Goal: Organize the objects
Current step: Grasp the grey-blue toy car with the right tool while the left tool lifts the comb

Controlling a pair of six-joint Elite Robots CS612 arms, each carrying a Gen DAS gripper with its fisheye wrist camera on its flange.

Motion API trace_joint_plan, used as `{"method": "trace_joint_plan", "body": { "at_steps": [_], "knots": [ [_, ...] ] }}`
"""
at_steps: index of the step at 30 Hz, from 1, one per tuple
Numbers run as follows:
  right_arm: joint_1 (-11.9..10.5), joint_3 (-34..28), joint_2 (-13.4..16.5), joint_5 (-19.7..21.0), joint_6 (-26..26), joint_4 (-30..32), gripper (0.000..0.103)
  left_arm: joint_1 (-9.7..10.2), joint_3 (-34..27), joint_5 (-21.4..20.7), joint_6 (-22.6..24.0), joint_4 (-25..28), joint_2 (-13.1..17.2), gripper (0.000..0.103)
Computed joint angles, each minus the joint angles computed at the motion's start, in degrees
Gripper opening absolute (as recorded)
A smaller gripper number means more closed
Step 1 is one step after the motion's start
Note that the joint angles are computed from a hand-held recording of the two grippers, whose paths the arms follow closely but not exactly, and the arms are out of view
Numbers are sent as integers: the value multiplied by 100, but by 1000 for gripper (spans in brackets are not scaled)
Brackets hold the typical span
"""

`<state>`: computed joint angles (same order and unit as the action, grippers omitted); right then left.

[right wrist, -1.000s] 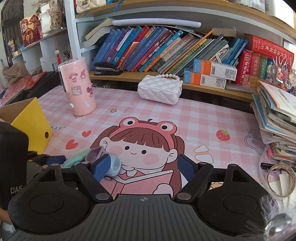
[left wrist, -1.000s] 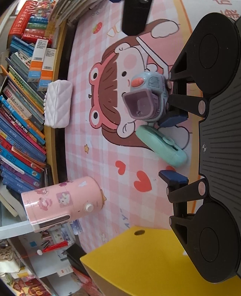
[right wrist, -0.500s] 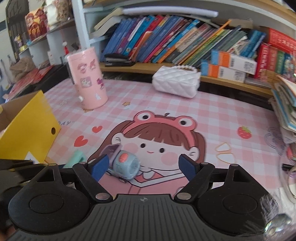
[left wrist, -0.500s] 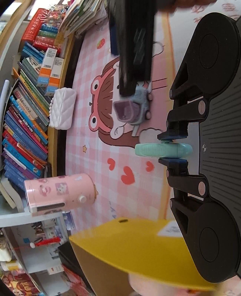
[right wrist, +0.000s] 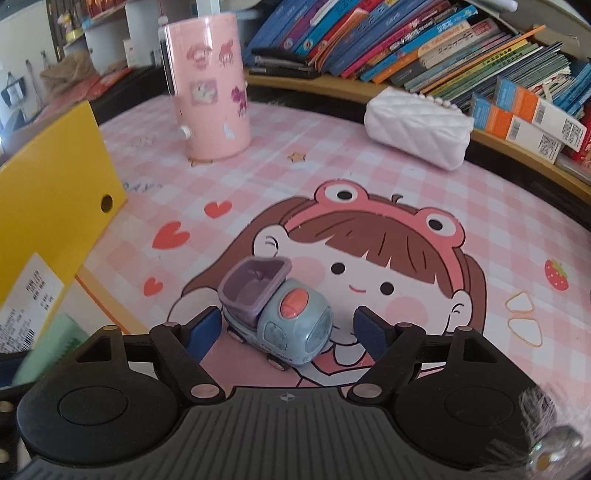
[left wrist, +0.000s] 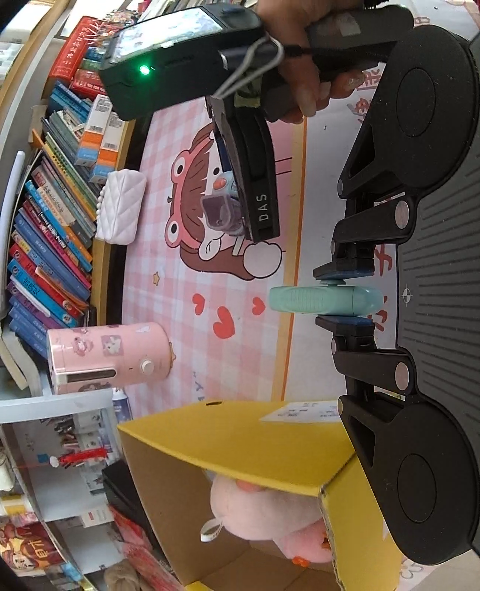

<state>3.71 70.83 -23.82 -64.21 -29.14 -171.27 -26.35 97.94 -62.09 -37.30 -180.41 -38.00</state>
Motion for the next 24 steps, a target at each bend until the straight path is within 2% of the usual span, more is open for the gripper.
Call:
{"method": "trace_joint_plan", "body": {
  "at_steps": [2,3,9,13,24],
  "knots": [
    [0,9,15,25,-94,-83,71,-8,11,10,-7,-30,-5,18],
    [-6,20,20,72,-117,-142,60,-11,16,10,-6,-48,-7,18],
    [-7,62,-22,21,-97,-126,59,-30,57,6,70,-212,-23,18],
    [-65,263,-136,112,27,-368,59,-44,86,-1,89,-289,-33,18],
    [-229,1215,-726,7,694,-858,59,-104,426,-115,232,-996,-152,18]
  ]
}}
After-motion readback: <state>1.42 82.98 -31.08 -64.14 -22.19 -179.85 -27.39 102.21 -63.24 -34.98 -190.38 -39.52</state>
